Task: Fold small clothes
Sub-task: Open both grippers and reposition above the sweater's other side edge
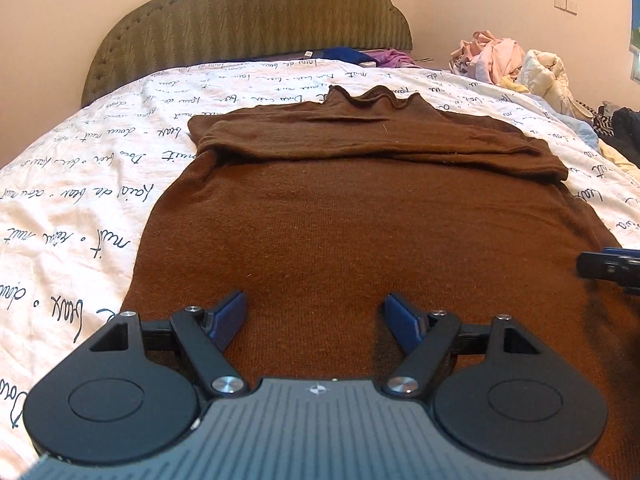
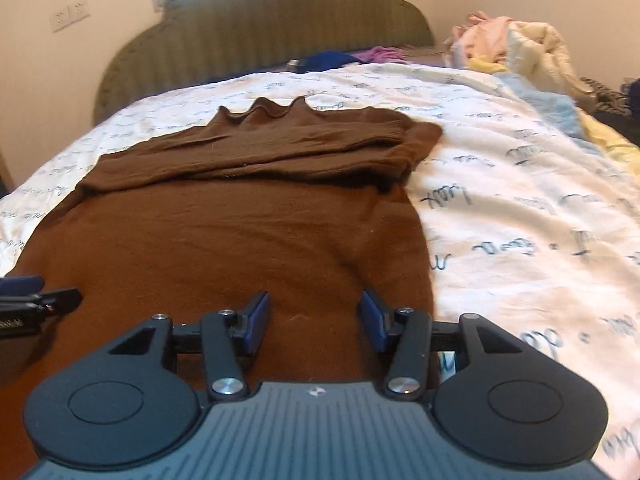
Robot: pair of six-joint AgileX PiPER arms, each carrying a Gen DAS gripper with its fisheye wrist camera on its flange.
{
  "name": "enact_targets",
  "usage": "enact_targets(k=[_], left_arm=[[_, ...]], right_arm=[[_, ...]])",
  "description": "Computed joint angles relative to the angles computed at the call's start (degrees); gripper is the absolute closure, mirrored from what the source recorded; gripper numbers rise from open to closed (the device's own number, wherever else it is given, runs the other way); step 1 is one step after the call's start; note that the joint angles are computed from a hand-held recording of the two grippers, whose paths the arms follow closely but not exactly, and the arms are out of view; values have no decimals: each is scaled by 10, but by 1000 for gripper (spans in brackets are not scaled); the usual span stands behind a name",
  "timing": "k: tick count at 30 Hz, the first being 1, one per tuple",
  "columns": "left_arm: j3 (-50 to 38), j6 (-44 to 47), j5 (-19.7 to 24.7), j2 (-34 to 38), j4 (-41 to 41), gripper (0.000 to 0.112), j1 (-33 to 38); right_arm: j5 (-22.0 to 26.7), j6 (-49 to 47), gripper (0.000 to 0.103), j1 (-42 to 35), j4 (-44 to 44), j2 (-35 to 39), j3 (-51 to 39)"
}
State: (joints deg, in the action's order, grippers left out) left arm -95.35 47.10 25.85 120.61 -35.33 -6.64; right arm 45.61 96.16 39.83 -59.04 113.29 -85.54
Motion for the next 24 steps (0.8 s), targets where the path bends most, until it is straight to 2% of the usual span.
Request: enact_targets(k=[1, 3, 4, 6, 7, 8, 10, 13, 14, 15, 17, 18, 19, 20, 21, 22, 24], left_arm=[[-1, -6, -2, 1, 7, 36, -2], [-2, -13, -4, 1, 17, 36, -5], [-2, -13, -3, 0, 19, 36, -4], [6, -13, -6, -7, 26, 36, -3], [19, 0, -12, -15, 26, 35, -2], [36, 18, -20, -27, 20, 34, 1], [72, 72, -30, -48, -18, 30, 12], [105, 128, -49, -61, -66, 29, 18], [101, 124, -45, -59, -61, 28, 18], [93, 120, -37, -55, -58, 25, 21], [75, 129, -14, -46, -58, 24, 31], [74, 140, -12, -47, -58, 24, 34], [81, 154, -18, -52, -58, 24, 37], [94, 152, -33, -62, -48, 25, 35], [109, 140, -44, -75, -35, 27, 33], [120, 135, -37, -88, -35, 31, 35], [149, 154, 13, -122, -84, 35, 49]], right_arm=[[-8, 1, 52, 10, -12, 0, -1], [-19, -32, 40, 19, -5, 24, -13], [-19, -29, 38, 24, -21, 35, -2], [-43, 8, 37, 11, -27, 9, 32], [-23, -4, 37, 9, -18, 9, 29], [17, -28, 37, 16, -7, 16, 17], [35, -32, 36, 25, 14, 4, 13], [-12, -6, 36, 43, -14, -17, 36], [-14, -29, 35, 44, -2, -2, 31], [-16, -30, 30, 46, -13, 9, 36], [-50, 12, 27, 33, -39, -19, 83], [-38, 9, 27, 29, -23, -25, 85], [-4, -17, 26, 33, -2, -22, 72], [30, -37, 26, 39, 19, -21, 56], [42, -37, 26, 45, 32, -26, 51], [33, -21, 26, 56, 27, -39, 59], [-6, 20, 26, 77, -7, -56, 84]])
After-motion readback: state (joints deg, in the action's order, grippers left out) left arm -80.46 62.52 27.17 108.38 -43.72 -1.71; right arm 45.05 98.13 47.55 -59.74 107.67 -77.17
